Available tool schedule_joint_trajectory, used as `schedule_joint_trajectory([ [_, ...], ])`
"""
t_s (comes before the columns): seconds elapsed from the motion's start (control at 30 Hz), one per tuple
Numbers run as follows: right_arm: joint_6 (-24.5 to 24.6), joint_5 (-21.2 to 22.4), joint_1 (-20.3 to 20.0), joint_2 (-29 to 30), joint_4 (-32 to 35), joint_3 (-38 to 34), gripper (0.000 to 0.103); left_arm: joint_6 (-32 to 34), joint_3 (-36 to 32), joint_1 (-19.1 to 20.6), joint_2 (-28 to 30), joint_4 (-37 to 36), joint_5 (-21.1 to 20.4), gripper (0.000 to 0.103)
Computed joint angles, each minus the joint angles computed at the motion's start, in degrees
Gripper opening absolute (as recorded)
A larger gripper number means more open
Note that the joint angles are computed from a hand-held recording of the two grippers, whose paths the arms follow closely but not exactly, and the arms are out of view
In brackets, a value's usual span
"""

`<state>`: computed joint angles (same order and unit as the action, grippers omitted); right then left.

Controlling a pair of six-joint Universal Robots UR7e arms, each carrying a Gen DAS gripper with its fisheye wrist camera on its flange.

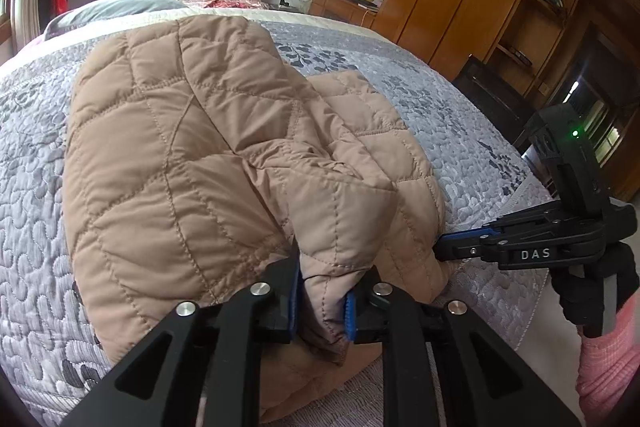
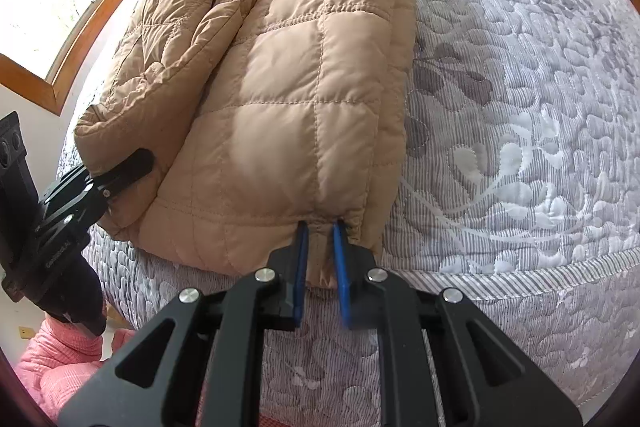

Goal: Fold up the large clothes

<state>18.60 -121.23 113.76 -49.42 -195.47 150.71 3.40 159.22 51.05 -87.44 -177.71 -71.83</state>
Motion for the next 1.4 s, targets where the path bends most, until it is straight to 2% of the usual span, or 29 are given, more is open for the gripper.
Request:
schedule_joint_trajectory([
  [0.13, 1.1, -0.9, 1.5, -1.1, 4.5, -1.7, 0.018, -2.0, -2.4, 3.8, -7.7, 10.3, -5.7, 0.024],
  [0.23, 2.0, -1.9, 3.6, -3.1, 6.6, -1.9, 0.026, -3.2, -5.0, 7.6, -17.2, 22.3, -13.6, 0.028],
  [0.3, 2.4, -2.7, 5.4, -5.1, 7.9, -2.3, 0.041, -2.6, -5.9, 8.6, -23.3, 27.6, -16.1, 0.029],
  [0.33, 2.3, -1.8, 6.0, -6.4, 8.6, -2.7, 0.044, -3.1, -6.0, 7.8, -26.4, 29.0, -14.3, 0.029],
  [0.4, 2.0, 0.3, 7.0, -8.5, 10.0, -3.9, 0.055, -5.2, -6.0, 4.8, -29.9, 30.2, -6.5, 0.031],
  [0.43, 1.9, 1.1, 7.4, -9.2, 10.6, -4.7, 0.060, -6.7, -6.3, 3.5, -30.0, 30.2, -1.1, 0.031],
  [0.47, 1.3, 2.2, 7.3, -10.0, 11.0, -5.3, 0.072, -8.4, -6.7, 2.9, -29.1, 30.1, 3.6, 0.031],
  [0.5, 1.0, 3.3, 7.4, -10.5, 12.4, -6.8, 0.079, -9.3, -7.2, 3.2, -27.5, 29.5, 6.3, 0.031],
  [0.6, -0.4, 6.0, 7.2, -9.9, 18.3, -12.2, 0.080, -10.6, -9.5, 6.3, -20.5, 27.3, 10.6, 0.030],
  [0.7, -0.5, 8.0, 6.6, -6.9, 23.9, -17.4, 0.084, -9.6, -11.0, 8.9, -16.9, 26.4, 11.6, 0.030],
  [0.8, 1.1, 7.9, 5.4, -3.9, 30.4, -22.1, 0.084, -8.4, -11.1, 10.2, -16.1, 25.5, 11.2, 0.030],
  [0.93, 0.9, 7.6, 3.8, 0.0, 33.4, -25.8, 0.082, -7.6, -10.6, 11.2, -14.8, 23.5, 11.4, 0.030],
  [0.97, 0.4, 7.2, 3.5, 1.0, 33.6, -26.7, 0.076, -7.3, -10.7, 11.6, -13.7, 22.5, 11.4, 0.030],
  [1.0, 0.0, 6.6, 3.5, 1.9, 33.9, -27.4, 0.064, -7.1, -10.8, 11.6, -13.4, 22.3, 11.4, 0.030],
  [1.03, -0.3, 6.1, 3.6, 2.7, 34.1, -27.9, 0.058, -7.0, -10.9, 11.6, -13.1, 22.0, 11.6, 0.031],
  [1.1, -1.6, 5.2, 3.8, 4.2, 33.5, -28.7, 0.037, -6.8, -11.1, 12.0, -12.9, 21.8, 11.4, 0.031],
  [1.17, -3.3, 4.9, 4.7, 4.1, 31.7, -28.1, 0.027, -7.2, -11.2, 12.2, -13.5, 22.8, 10.8, 0.031],
  [1.3, -6.5, 4.9, 6.6, 1.3, 28.2, -25.4, 0.021, -7.4, -11.6, 12.6, -14.5, 23.6, 10.0, 0.031],
  [1.4, -7.6, 3.8, 8.7, -1.3, 27.5, -24.3, 0.021, -7.6, -11.2, 11.1, -16.0, 24.0, 9.7, 0.031],
])
